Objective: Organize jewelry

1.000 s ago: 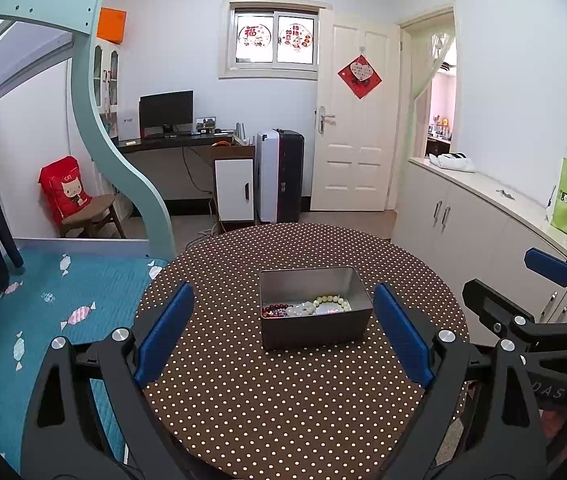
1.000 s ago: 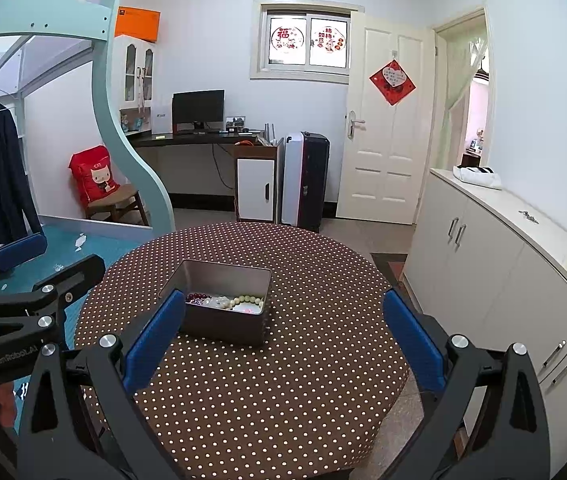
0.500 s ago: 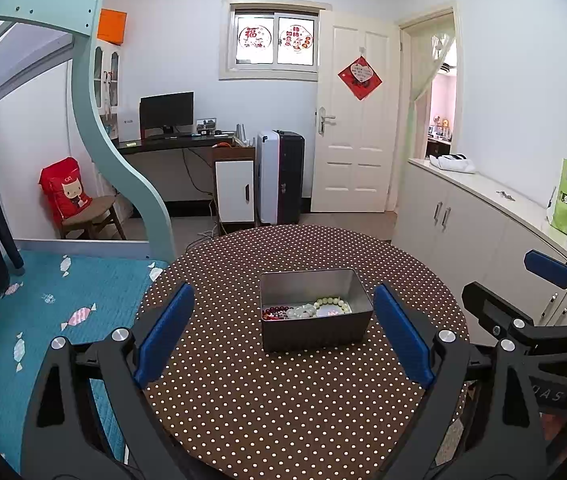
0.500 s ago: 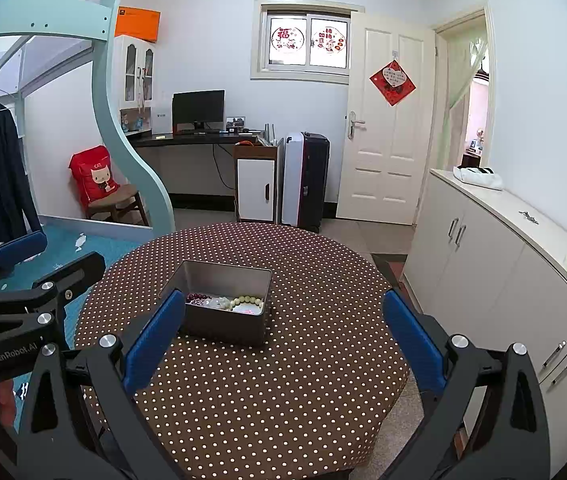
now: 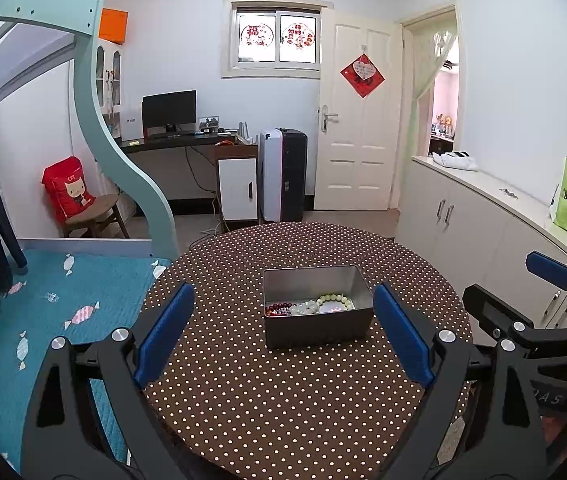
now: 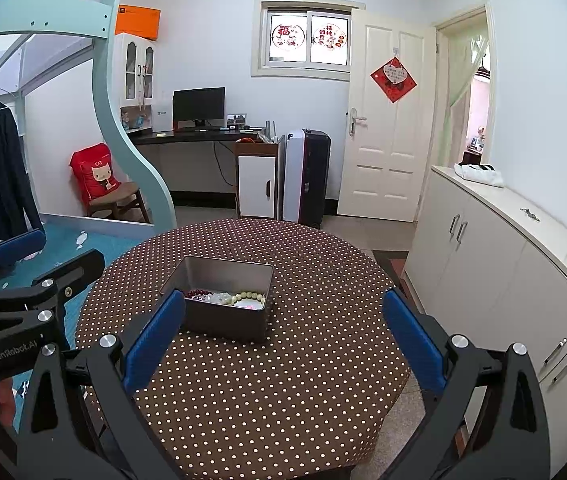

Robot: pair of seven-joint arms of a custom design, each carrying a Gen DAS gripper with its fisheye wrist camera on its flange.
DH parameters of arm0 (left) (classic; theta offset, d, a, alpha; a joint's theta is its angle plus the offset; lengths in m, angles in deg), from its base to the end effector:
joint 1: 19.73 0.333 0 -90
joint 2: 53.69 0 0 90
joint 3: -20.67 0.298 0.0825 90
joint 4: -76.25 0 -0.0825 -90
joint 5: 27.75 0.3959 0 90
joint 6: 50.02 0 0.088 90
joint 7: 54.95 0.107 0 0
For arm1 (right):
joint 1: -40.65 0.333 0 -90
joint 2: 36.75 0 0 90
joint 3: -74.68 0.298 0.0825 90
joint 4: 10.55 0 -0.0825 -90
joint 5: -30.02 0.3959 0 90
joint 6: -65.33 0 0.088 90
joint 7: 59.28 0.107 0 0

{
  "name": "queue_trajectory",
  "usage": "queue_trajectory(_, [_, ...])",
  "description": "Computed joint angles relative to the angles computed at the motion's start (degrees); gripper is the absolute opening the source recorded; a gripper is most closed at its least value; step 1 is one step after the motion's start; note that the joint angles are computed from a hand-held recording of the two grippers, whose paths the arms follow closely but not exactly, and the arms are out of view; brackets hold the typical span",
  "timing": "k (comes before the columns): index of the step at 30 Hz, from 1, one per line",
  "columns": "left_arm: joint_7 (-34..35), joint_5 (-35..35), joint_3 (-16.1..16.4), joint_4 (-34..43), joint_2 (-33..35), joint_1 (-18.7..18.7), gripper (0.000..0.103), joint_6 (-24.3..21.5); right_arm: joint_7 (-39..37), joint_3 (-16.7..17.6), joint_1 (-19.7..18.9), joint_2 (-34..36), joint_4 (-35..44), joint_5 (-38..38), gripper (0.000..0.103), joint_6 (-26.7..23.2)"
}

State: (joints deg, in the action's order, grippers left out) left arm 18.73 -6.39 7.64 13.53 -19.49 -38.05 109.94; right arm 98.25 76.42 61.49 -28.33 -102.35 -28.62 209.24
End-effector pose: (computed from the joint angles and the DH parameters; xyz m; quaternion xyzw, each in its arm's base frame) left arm 0.6814 -0.3599 0.6033 -0.4617 0.7089 -0.4508 0.2846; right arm 0.6132 0.2609 0.6063 -0.5497 0.6492 -0.4129 0.3254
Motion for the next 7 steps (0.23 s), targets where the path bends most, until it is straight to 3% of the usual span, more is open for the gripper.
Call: queue_trajectory(7, [0.3, -0.2, 0.1, 0.9, 0.4, -0.3, 0.091, -1.3, 0.0, 0.0, 0.0, -0.1, -0.2, 0.1, 0.096, -0.1])
